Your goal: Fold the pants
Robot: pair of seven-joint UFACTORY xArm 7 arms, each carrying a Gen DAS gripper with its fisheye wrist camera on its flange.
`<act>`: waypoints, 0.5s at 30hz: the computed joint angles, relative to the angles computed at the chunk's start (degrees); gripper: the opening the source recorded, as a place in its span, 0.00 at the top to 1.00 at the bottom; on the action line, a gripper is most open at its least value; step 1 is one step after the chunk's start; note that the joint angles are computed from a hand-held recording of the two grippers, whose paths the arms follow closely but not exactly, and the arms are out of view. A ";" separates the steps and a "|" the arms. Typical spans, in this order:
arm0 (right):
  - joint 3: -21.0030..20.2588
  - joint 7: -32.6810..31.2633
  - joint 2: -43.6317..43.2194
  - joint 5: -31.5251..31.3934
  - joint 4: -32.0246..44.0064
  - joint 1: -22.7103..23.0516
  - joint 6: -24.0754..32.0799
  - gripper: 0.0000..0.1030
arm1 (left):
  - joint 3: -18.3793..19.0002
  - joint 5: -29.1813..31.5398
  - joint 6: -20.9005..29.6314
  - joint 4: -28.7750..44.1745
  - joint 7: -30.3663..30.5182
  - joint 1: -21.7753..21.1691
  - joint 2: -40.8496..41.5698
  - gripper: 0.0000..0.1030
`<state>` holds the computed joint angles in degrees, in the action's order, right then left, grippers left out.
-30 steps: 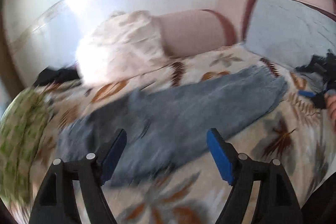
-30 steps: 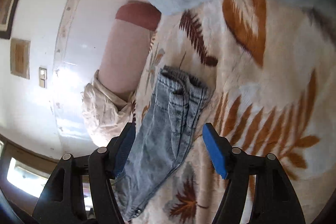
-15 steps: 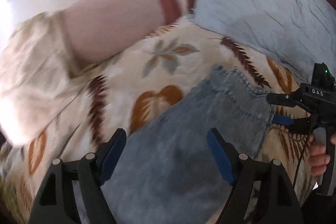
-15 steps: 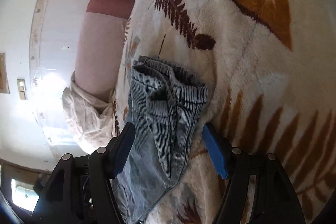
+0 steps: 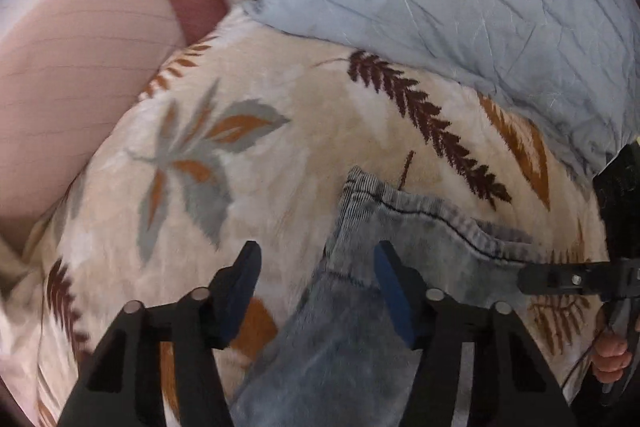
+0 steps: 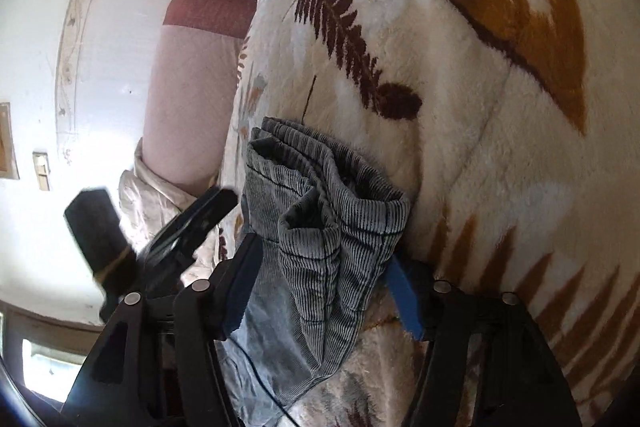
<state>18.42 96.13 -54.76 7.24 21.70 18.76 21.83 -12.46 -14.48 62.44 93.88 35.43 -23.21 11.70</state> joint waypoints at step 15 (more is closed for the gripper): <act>-0.24 -2.72 1.84 -0.97 1.71 -0.30 1.56 0.41 | -1.90 -6.74 9.33 10.22 4.04 -0.09 9.48 0.57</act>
<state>18.18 93.41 -52.91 6.26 23.41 18.46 23.39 -14.36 -21.22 71.77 104.10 39.47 -23.30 21.17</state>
